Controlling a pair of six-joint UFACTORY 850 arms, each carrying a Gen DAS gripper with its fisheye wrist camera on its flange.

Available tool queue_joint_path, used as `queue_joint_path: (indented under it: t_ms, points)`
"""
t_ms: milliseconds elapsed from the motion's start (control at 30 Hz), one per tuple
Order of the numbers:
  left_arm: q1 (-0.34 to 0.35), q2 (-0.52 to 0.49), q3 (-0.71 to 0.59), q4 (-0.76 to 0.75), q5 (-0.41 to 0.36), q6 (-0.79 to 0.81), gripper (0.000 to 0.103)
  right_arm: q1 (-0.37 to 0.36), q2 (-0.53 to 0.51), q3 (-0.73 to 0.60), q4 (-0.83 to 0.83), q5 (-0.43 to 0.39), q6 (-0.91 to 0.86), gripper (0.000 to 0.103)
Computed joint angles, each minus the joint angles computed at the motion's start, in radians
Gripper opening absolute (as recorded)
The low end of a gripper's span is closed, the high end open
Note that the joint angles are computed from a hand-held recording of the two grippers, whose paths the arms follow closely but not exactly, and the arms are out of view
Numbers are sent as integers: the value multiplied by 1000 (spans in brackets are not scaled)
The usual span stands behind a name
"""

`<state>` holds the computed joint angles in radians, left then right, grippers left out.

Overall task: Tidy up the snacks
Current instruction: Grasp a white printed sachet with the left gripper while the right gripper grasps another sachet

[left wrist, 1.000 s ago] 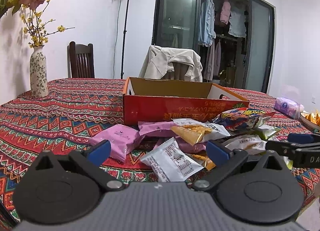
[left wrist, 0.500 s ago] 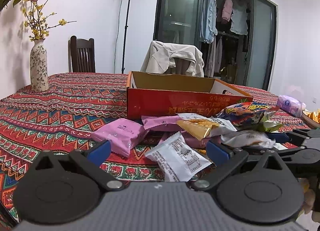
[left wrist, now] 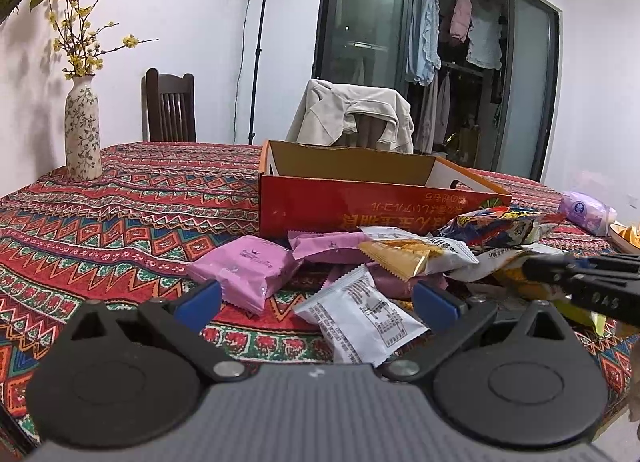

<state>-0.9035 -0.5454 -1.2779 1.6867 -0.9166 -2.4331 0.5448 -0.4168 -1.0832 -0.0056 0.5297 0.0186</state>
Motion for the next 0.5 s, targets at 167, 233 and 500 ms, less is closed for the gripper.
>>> queue_joint_path:
  t_ms: [167,233,500]
  points:
    - [1,-1,-16,-46,2,23,103,-13,28,34,-27,50,54,6]
    - [3,-2,-20,-58,5,26,103,-20,35,45,-39,62,72,5]
    - [11,-22,-64,-131,18,88,103,-32,59,81,-65,112,127,5]
